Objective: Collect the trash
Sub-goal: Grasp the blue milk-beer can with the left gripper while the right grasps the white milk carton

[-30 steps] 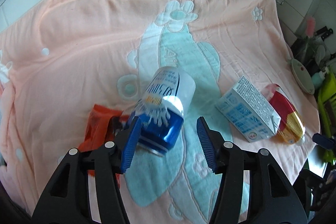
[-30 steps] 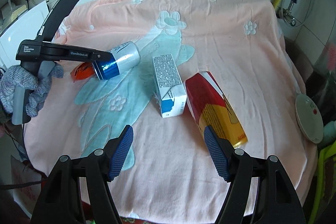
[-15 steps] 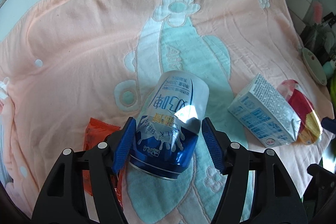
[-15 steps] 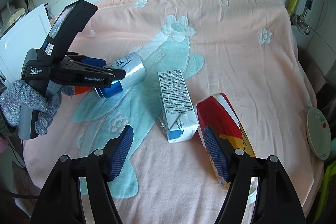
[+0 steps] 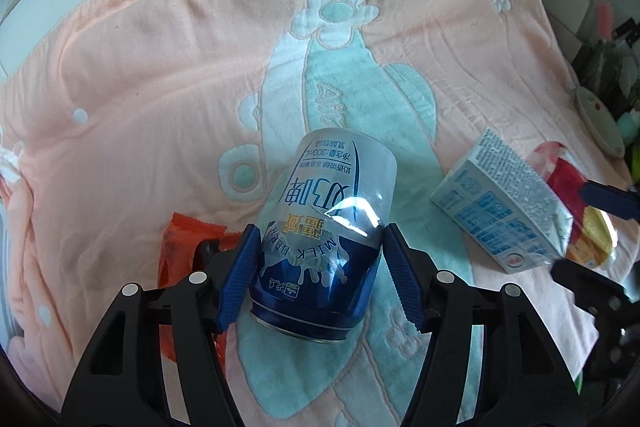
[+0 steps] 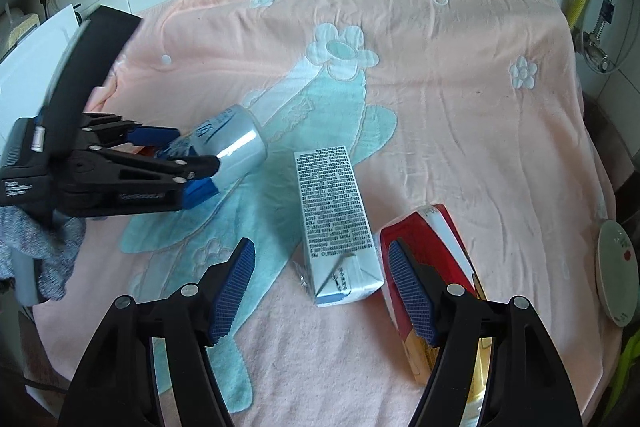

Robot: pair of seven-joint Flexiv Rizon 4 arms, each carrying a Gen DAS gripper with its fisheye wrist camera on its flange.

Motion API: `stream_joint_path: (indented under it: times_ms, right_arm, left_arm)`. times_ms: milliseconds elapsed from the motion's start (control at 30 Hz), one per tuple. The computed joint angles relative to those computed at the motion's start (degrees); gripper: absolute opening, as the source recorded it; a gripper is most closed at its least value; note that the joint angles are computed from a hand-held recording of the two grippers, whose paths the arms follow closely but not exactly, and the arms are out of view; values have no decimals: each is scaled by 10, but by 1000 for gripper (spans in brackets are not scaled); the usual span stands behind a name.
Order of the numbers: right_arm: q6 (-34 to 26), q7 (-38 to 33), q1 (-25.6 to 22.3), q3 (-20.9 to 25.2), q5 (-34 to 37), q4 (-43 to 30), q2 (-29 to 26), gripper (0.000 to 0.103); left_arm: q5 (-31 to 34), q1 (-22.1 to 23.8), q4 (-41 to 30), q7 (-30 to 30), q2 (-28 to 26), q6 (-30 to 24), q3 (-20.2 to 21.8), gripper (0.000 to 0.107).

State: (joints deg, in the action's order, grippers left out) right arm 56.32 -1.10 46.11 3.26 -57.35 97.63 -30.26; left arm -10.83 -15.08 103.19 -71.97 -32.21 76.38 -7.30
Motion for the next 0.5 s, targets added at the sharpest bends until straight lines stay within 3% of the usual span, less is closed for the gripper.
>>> stream_joint_path:
  times_ms: [500]
  right_arm:
    - [-23,-135,-6,-1,101,-82,-64,66]
  left_arm:
    - [-90,83,110,67,66,71,-91,61]
